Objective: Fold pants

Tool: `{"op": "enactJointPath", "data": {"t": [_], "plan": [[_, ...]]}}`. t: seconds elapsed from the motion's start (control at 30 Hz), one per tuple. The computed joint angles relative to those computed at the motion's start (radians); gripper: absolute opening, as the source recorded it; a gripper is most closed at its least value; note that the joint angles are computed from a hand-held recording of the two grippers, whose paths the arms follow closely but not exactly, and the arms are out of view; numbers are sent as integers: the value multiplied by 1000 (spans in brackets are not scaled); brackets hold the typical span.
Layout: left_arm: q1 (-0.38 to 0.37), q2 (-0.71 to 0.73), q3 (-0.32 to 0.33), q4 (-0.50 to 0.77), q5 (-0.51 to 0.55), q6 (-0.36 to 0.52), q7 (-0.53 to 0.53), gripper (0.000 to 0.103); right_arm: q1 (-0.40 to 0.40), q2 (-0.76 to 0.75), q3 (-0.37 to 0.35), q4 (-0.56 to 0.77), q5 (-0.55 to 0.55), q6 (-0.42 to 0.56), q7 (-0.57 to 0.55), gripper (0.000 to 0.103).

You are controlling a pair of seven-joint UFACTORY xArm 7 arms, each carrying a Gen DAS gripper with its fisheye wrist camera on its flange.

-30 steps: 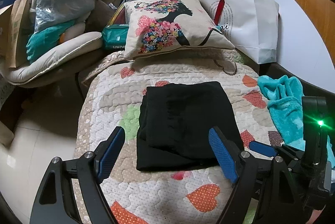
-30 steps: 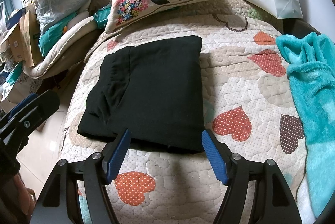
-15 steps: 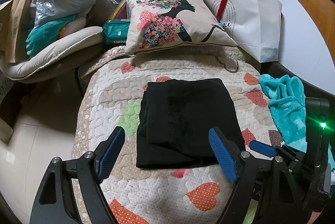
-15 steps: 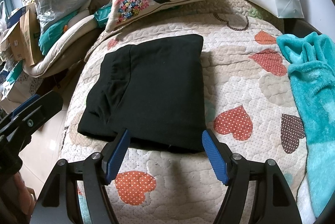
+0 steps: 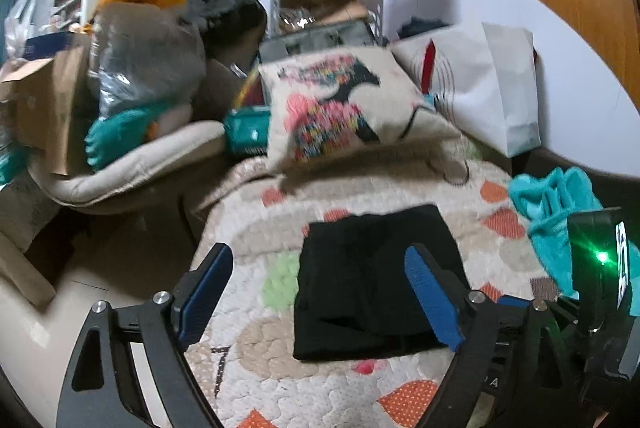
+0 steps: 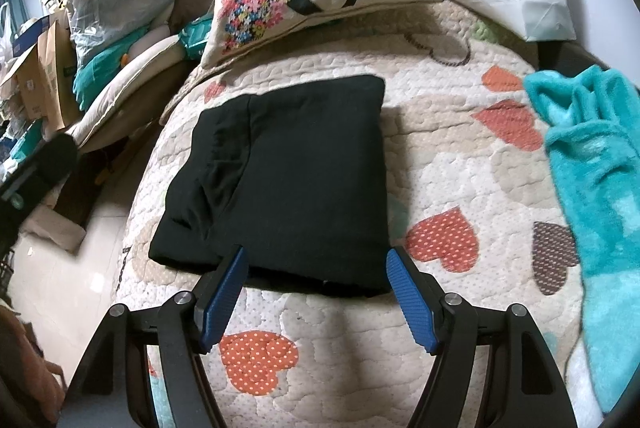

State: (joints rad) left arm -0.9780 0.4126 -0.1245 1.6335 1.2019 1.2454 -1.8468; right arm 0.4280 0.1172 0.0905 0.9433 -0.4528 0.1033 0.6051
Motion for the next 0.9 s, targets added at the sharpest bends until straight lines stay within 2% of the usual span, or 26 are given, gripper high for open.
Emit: {"op": "enactJointPath", "data": {"t": [0.07,0.17,0.27,0.4,0.5,0.53,0.6,0.73,0.83,0.9], "plan": [[-28,-17,-6,7,1,63,-17,93,-6,-46,-1,-31,4,-3,19,77],[-64,-56,-30,-11,14,132,-36,99,-45,-139,39,-110,140,-20,-59,78],[-91,-90,-64,-32,30,187,-72,103,-69,-228,65,-189,192,-26,-82,80],[-120,-100,-98,-34,28,266,-134,103,33,-329,9,-299,428,-38,-235,81],[-108,-111,-117,-43,-15,236,-162,103,84,-395,-8,-381,534,-66,-294,81],[-100,-113,-122,-46,-34,216,-164,103,79,-410,3,-400,542,-72,-299,81],[-87,-106,-125,-45,-69,176,-160,103,34,-434,53,-434,523,-80,-289,81],[-34,-122,-125,-101,-168,11,-209,103,-66,-469,142,-476,456,-96,-251,81],[-16,-120,-122,-118,-203,-55,-212,103,-105,-482,169,-493,420,-104,-234,81],[-15,-112,-118,-114,-217,-72,-211,103,-67,-478,128,-499,425,-107,-248,81]]}}
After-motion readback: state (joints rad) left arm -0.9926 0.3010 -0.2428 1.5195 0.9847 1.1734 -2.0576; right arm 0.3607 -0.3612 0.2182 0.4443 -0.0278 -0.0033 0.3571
